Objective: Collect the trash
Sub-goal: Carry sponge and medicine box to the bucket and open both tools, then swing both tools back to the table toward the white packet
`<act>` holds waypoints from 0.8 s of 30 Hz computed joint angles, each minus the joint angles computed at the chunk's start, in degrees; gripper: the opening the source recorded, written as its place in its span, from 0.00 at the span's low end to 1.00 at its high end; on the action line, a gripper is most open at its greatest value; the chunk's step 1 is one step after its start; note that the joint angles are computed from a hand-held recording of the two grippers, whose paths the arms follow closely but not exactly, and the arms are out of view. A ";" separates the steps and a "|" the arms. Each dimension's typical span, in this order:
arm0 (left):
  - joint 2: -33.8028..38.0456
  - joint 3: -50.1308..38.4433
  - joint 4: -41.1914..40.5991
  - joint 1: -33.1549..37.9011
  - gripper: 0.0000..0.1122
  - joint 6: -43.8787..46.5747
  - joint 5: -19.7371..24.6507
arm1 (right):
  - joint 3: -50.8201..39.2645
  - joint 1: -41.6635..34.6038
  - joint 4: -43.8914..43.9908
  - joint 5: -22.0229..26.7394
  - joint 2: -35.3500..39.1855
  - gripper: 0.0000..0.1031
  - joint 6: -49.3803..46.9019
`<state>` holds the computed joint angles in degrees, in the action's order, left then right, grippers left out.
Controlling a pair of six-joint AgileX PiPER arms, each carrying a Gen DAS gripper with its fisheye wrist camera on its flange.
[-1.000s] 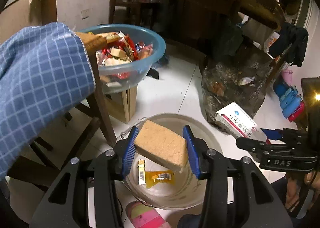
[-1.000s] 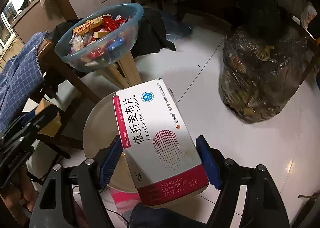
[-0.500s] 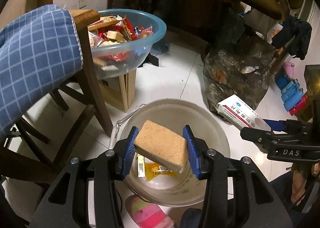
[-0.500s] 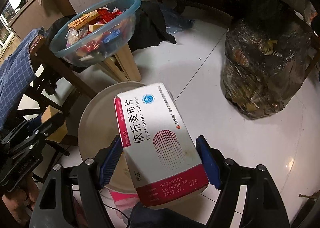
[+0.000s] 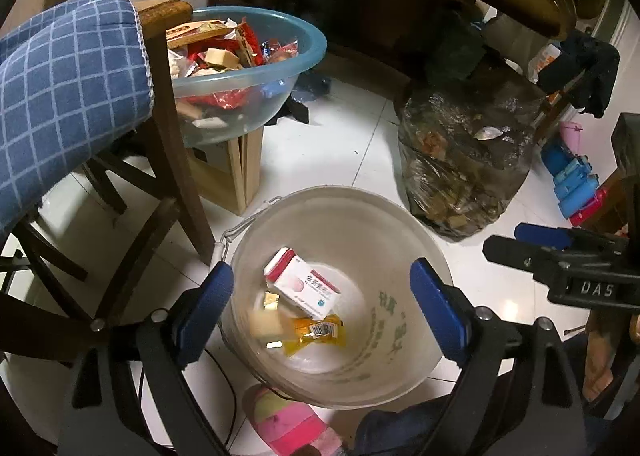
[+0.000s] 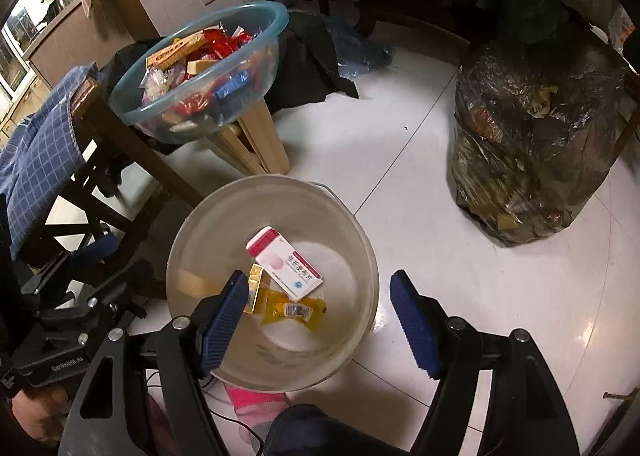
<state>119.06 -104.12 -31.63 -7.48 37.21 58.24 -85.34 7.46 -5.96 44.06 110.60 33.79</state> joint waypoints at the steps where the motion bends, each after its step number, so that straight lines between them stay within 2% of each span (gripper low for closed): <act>1: -0.08 0.13 0.21 -0.08 0.77 -0.03 -0.15 | 0.27 -0.06 0.05 -0.30 -0.29 0.71 0.02; 12: -1.46 1.20 0.88 0.38 0.77 0.08 -0.96 | 1.49 0.38 -1.24 -1.22 -2.10 0.71 1.34; 15: -3.05 1.54 2.04 0.79 0.77 0.28 -1.02 | 2.76 1.10 -2.54 -3.36 -3.83 0.72 2.21; 20: -9.67 -0.88 -0.65 6.04 0.77 4.58 2.06 | 4.59 7.03 -20.10 -8.55 -11.10 0.72 12.70; 22: -11.80 -5.46 -3.73 11.10 0.77 6.10 4.95 | 2.32 9.83 -25.60 -8.97 -12.14 0.73 14.92; 24: -11.50 -13.49 -6.73 17.51 0.77 5.45 9.43 | -2.05 12.52 -27.47 -9.76 -11.84 0.74 13.32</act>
<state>107.56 -117.61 -38.36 10.03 42.66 67.68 -87.39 19.98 -33.44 34.30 98.76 47.12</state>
